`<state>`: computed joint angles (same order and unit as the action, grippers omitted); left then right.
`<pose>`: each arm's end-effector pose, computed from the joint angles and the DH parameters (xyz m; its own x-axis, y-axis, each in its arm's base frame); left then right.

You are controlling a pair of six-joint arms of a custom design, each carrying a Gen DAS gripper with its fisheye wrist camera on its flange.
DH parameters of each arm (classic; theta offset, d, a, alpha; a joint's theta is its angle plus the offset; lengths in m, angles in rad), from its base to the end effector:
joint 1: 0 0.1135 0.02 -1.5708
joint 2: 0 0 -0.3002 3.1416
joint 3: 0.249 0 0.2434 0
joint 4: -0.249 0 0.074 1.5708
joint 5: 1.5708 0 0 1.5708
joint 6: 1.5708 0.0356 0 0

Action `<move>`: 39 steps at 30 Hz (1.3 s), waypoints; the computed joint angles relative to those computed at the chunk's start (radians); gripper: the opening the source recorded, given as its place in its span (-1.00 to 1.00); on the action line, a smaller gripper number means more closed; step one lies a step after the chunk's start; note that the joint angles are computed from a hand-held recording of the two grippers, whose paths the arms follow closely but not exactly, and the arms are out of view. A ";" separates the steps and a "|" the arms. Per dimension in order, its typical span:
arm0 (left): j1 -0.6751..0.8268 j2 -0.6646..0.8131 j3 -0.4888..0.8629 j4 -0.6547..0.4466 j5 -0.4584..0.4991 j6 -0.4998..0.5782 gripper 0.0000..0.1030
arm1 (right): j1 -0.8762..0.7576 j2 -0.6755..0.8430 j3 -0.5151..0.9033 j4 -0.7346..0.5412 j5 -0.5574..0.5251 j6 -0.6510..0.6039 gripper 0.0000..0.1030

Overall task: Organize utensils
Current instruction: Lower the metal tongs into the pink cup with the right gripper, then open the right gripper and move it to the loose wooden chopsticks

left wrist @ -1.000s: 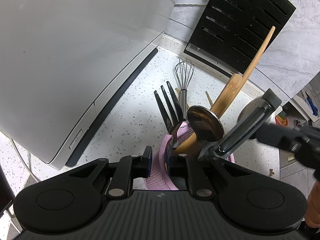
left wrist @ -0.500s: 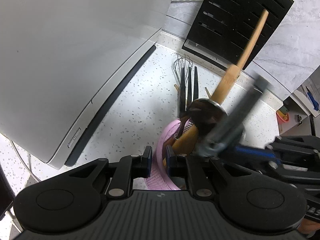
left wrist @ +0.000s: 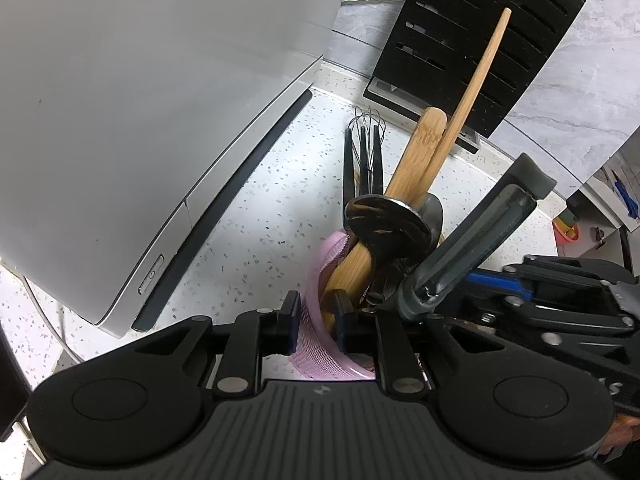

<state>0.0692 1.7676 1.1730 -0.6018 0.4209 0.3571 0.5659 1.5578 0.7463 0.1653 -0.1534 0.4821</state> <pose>0.3468 0.0095 0.2263 -0.8399 0.2616 -0.4756 0.4051 0.8853 -0.2285 0.2581 0.1704 0.2181 -0.7438 0.0704 -0.6647 -0.3250 0.8309 0.4517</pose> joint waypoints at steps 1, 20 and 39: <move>0.002 0.001 0.001 -0.001 0.002 -0.002 -0.63 | -0.009 -0.010 -0.002 -0.009 -0.012 -0.004 -0.67; 0.002 -0.026 -0.021 0.025 -0.008 -0.004 -0.68 | 0.047 0.022 0.009 0.055 0.042 0.001 -0.75; -0.034 -0.035 -0.050 0.068 -0.039 -0.029 -0.63 | -0.078 -0.056 -0.052 0.045 -0.171 0.014 -0.63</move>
